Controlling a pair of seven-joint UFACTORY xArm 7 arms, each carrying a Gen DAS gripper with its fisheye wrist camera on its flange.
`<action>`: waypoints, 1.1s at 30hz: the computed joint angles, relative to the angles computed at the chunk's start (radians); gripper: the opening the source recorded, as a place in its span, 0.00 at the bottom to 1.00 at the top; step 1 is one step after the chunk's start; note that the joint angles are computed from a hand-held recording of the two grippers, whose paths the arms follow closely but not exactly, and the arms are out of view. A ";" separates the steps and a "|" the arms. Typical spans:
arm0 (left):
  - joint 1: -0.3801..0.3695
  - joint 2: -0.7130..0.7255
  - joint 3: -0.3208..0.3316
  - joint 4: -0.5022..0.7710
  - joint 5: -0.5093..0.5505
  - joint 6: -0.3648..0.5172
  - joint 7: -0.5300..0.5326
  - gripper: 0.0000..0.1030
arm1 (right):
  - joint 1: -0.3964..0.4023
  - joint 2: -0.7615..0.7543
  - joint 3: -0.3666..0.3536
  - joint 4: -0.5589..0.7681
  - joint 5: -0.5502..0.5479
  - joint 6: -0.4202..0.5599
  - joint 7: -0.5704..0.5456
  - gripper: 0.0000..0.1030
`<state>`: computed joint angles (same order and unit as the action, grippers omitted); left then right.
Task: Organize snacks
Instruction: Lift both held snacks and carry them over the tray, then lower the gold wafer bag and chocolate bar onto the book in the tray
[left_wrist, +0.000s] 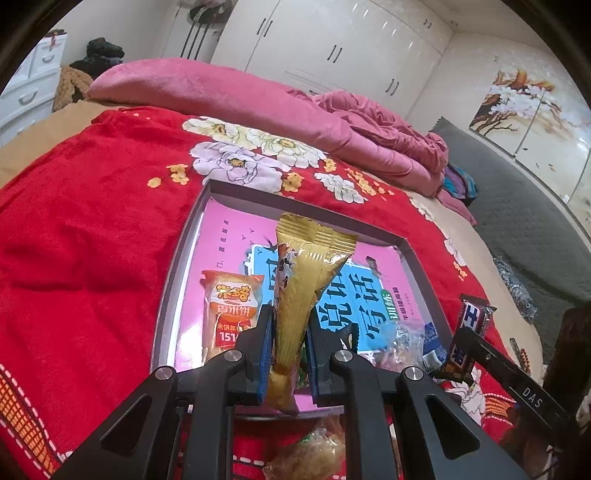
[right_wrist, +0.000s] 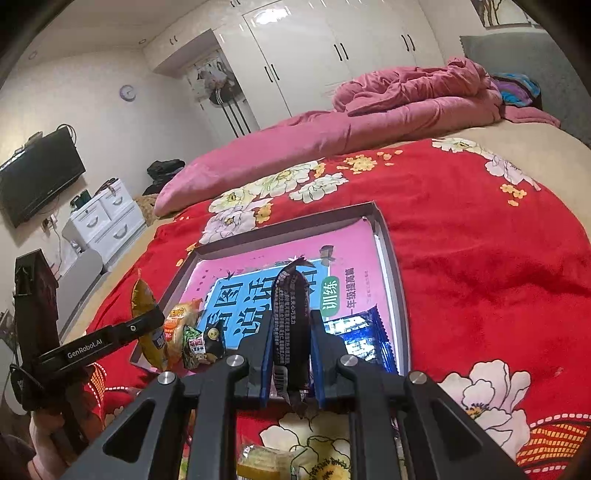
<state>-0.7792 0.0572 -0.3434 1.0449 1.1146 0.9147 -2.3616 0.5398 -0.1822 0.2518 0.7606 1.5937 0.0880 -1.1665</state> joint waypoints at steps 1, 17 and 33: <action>0.001 0.000 0.001 -0.001 0.000 -0.003 0.000 0.16 | 0.001 0.006 0.003 0.005 0.003 -0.008 -0.002 0.18; 0.014 0.013 0.016 0.000 -0.006 -0.021 0.006 0.16 | 0.048 0.071 -0.010 0.004 -0.222 -0.091 0.247 0.18; 0.019 0.023 0.027 0.001 -0.006 -0.052 0.019 0.16 | 0.085 0.127 -0.018 0.031 -0.343 -0.084 0.383 0.18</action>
